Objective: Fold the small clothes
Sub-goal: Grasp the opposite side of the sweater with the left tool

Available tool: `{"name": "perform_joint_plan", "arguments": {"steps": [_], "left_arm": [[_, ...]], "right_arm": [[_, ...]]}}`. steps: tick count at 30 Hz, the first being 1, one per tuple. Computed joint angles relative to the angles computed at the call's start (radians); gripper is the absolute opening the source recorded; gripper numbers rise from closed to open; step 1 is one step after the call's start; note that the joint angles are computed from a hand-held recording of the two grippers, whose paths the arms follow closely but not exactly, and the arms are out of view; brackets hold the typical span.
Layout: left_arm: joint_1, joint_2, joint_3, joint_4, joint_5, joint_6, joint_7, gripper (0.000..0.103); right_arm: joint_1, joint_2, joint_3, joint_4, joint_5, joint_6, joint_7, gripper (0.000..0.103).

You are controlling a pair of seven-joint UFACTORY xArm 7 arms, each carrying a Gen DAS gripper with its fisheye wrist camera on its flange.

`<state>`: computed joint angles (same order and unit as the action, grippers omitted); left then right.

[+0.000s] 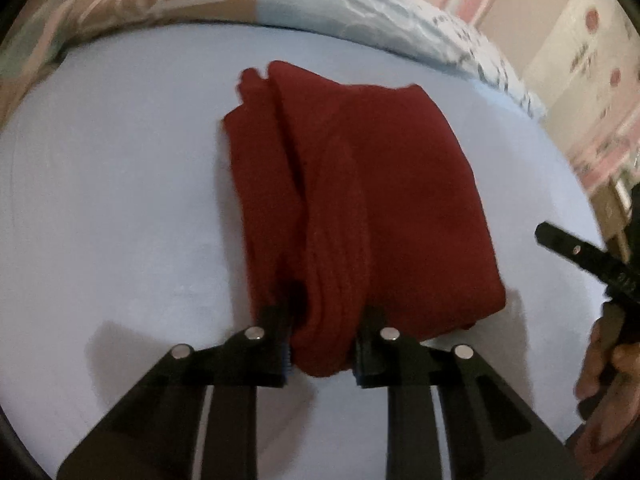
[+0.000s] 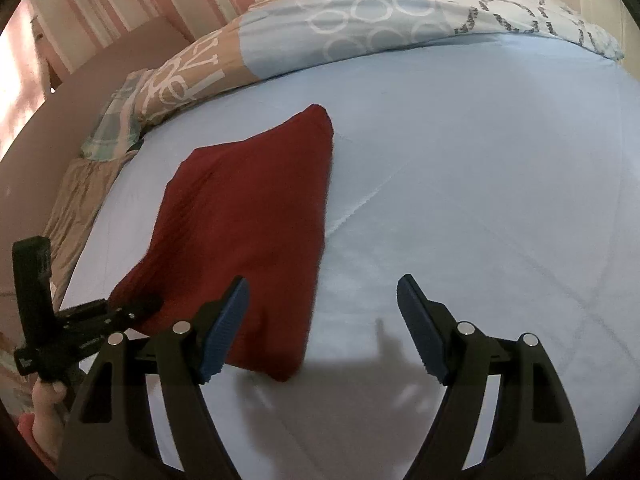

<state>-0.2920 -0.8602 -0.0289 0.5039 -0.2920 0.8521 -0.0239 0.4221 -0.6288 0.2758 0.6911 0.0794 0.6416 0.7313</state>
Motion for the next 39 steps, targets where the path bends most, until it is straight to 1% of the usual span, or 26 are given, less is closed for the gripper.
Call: {"name": "perform_joint_plan", "arguments": {"steps": [2,4,6,8,10,11,12,14,15,16,18,21,24,25,29,31,37,39], "left_arm": [[0.005,-0.036,0.011,-0.039,-0.012,0.008,-0.011,0.022],[0.008,-0.067,0.022,-0.084,-0.029,-0.015,-0.019,0.025],[0.003,-0.079,0.035,-0.1,-0.043,-0.029,-0.017,0.027],[0.005,-0.089,0.039,-0.101,-0.037,-0.02,-0.011,0.035],[0.013,-0.096,0.019,-0.083,-0.013,-0.006,-0.012,0.052],[0.032,-0.109,-0.009,-0.072,0.02,0.007,-0.025,0.078],[0.051,-0.132,-0.039,-0.063,0.058,0.012,-0.04,0.09],[0.045,-0.168,-0.033,-0.05,0.08,0.021,-0.03,0.092],[0.048,-0.179,-0.03,-0.044,0.092,0.03,-0.029,0.099],[0.054,-0.181,-0.03,-0.041,0.101,0.03,-0.031,0.101],[0.054,-0.145,-0.017,-0.042,0.101,0.021,-0.028,0.101],[0.034,-0.045,0.03,-0.047,0.05,-0.011,-0.014,0.101],[0.028,0.021,0.038,-0.057,0.027,-0.044,0.007,0.1],[0.02,0.061,0.029,-0.038,0.018,-0.062,0.007,0.1],[0.008,0.115,-0.001,-0.026,0.016,-0.1,0.011,0.101],[-0.004,0.153,-0.002,-0.019,0.009,-0.117,0.016,0.101],[-0.007,0.17,-0.007,-0.009,-0.002,-0.128,-0.004,0.101],[-0.004,0.17,-0.014,-0.011,0.004,-0.136,-0.011,0.102]], "right_arm": [[0.009,0.019,0.001,0.001,0.0,0.0,-0.013,0.077],[0.012,0.037,0.004,0.006,-0.001,0.006,-0.017,0.077],[0.016,0.047,0.004,0.003,-0.001,0.009,-0.019,0.077],[0.016,0.052,0.008,0.005,-0.005,0.012,-0.018,0.077],[0.021,0.048,0.002,0.003,-0.001,0.003,-0.021,0.077],[0.021,0.043,0.0,0.004,-0.002,-0.001,-0.023,0.077],[0.021,0.04,0.001,0.003,-0.004,-0.004,-0.024,0.077],[0.016,0.033,0.003,0.006,-0.011,-0.007,-0.025,0.077],[0.014,0.034,0.008,0.009,-0.014,-0.006,-0.021,0.077],[0.014,0.032,0.007,0.007,-0.013,-0.009,-0.021,0.077],[0.013,0.034,0.01,0.008,-0.015,-0.008,-0.017,0.077],[0.016,0.037,0.015,0.01,-0.018,-0.003,-0.014,0.077],[0.014,0.048,0.02,0.015,-0.025,0.001,-0.01,0.077],[0.013,0.048,0.021,0.014,-0.027,-0.002,-0.007,0.077],[0.015,0.057,0.019,0.014,-0.029,-0.013,-0.004,0.077],[0.014,0.063,0.019,0.017,-0.034,-0.014,-0.005,0.077],[0.011,0.066,0.019,0.009,-0.042,-0.014,0.001,0.077],[0.013,0.068,0.011,0.003,-0.033,-0.021,0.002,0.081]]}}
